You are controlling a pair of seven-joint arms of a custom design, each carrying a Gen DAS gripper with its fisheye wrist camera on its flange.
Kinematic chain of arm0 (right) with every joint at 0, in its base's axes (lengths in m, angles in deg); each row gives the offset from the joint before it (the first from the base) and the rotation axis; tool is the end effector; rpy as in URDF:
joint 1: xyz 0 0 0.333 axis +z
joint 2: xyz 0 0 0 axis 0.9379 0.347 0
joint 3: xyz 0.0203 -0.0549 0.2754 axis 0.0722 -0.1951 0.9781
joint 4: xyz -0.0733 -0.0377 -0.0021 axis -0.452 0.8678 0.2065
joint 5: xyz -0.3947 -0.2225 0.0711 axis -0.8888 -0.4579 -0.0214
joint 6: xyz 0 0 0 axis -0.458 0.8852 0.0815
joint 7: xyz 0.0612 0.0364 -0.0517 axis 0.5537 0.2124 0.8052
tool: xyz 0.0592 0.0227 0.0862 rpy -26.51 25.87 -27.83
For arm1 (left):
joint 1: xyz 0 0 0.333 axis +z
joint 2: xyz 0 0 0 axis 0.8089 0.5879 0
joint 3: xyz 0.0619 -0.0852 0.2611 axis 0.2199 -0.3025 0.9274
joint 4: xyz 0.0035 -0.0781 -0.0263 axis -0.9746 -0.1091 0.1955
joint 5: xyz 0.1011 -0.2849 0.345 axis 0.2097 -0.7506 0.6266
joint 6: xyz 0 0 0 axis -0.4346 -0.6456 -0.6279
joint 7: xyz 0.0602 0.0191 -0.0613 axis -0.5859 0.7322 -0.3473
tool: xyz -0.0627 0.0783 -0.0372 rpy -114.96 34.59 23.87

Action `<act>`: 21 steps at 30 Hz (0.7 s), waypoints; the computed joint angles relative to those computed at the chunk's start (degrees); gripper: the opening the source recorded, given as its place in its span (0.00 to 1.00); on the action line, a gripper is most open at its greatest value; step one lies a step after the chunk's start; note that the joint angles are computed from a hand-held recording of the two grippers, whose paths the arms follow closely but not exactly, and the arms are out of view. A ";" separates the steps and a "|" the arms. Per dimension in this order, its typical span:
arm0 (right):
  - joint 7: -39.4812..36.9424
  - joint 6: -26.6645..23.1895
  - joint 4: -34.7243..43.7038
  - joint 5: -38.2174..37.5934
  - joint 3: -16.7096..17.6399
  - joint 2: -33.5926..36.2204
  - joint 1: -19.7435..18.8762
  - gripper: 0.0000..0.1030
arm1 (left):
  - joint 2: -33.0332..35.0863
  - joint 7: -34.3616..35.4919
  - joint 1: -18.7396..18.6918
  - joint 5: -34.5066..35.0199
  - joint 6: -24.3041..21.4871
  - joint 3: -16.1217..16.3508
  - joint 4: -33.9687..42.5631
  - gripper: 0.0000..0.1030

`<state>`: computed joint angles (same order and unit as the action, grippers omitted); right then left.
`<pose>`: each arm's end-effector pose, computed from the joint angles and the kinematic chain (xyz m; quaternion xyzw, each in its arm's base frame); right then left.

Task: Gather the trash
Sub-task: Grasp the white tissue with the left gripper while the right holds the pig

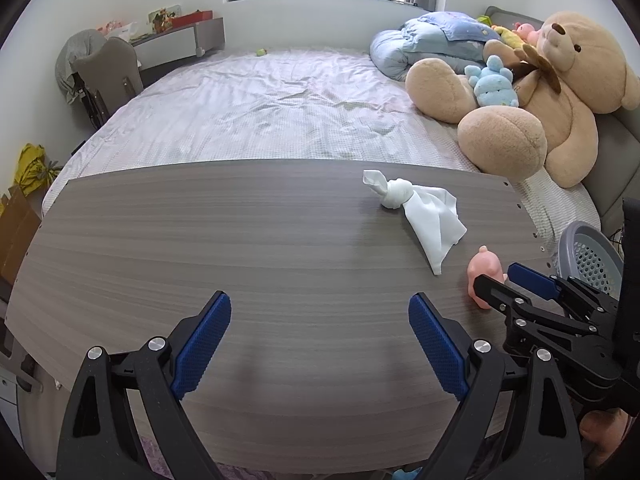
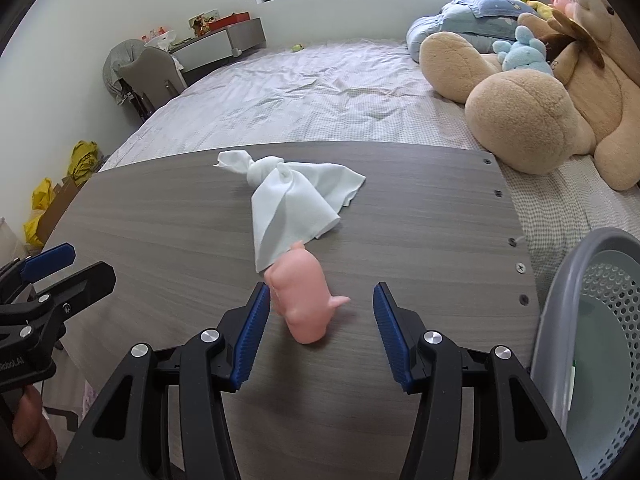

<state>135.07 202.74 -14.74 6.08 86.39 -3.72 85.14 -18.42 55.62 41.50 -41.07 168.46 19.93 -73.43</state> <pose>0.6689 0.2216 0.4689 -0.7479 0.5759 -0.1252 0.3055 0.6268 -0.2784 0.5046 -0.6943 0.6371 -0.2395 0.2341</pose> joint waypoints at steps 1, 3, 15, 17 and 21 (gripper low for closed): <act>-0.30 -0.22 0.58 0.08 0.08 0.47 0.02 0.50 | 0.06 -0.02 -0.02 0.05 -0.12 0.00 0.10 0.86; -0.89 -0.33 1.27 0.10 0.24 1.10 0.15 0.50 | 0.07 0.07 -0.02 -0.05 -0.10 0.02 0.08 0.86; -3.73 0.83 0.53 5.03 0.48 0.36 -0.55 0.32 | 3.46 2.12 -0.40 -2.46 -1.14 -0.02 3.74 0.86; -3.39 1.71 -0.44 5.55 0.23 -0.70 -0.80 0.32 | 5.33 2.01 -0.78 -2.42 -1.34 0.06 6.02 0.86; -2.57 2.96 -2.19 5.97 -0.38 -2.49 -1.50 0.32 | 10.22 1.60 -1.91 -1.99 -1.78 0.47 12.25 0.86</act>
<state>132.50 205.70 -16.93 12.05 86.01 -6.21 83.64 -8.20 57.21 39.59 -43.06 166.68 20.40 -61.18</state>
